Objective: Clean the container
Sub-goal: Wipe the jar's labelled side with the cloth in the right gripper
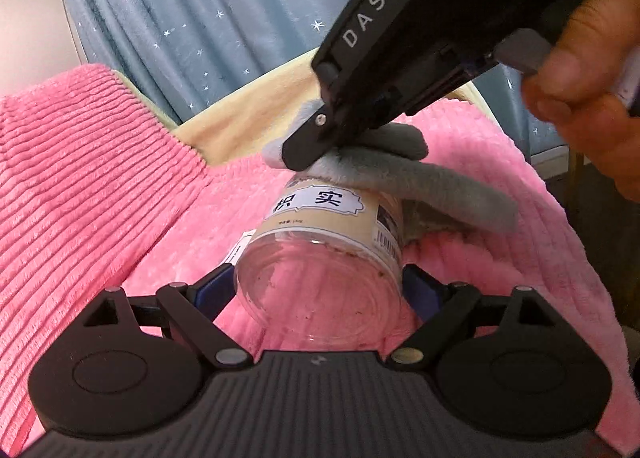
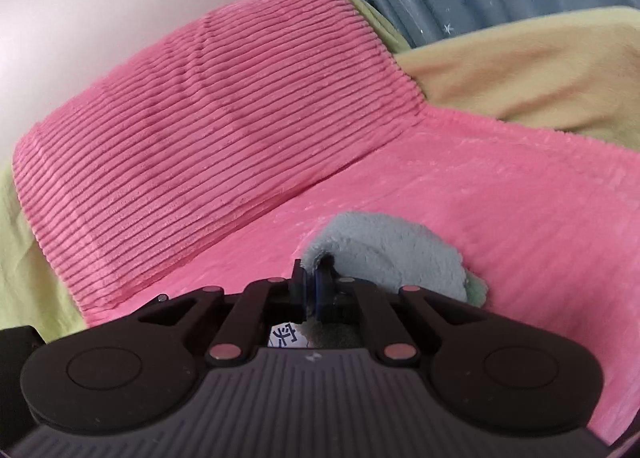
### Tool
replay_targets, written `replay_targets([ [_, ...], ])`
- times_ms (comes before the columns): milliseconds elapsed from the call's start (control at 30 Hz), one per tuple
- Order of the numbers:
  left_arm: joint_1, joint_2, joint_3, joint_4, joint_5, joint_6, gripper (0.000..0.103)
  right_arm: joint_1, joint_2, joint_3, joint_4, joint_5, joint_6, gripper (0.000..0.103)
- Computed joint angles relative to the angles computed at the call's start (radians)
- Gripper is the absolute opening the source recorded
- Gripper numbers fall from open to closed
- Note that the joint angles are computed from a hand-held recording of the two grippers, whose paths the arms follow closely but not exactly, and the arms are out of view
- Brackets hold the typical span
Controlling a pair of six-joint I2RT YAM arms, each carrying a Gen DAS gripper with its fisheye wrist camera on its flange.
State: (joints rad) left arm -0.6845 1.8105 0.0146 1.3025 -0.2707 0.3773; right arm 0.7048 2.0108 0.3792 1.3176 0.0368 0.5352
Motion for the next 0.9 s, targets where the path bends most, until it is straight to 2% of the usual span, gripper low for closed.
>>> replay_targets([
  [300,0.014,-0.028,-0.005,-0.024,0.026,-0.021,0.089,0.0,-0.001,0.002,-0.005,0.002,0.0,0.001],
  [467,0.103,-0.13,0.01,-0.149,0.154,-0.098,0.09,0.001,-0.001,0.004,-0.009,0.003,0.0,0.001],
  [667,0.279,-0.207,0.048,-0.294,0.393,-0.228,0.09,0.001,-0.002,0.006,-0.013,0.004,0.0,0.001],
  [767,0.262,-0.218,0.048,-0.303,0.367,-0.198,0.09,0.019,-0.012,0.007,-0.024,0.0,-0.001,0.003],
  [900,0.11,-0.149,0.023,-0.19,0.144,-0.066,0.089,0.062,0.002,0.028,-0.026,-0.102,-0.056,0.003],
])
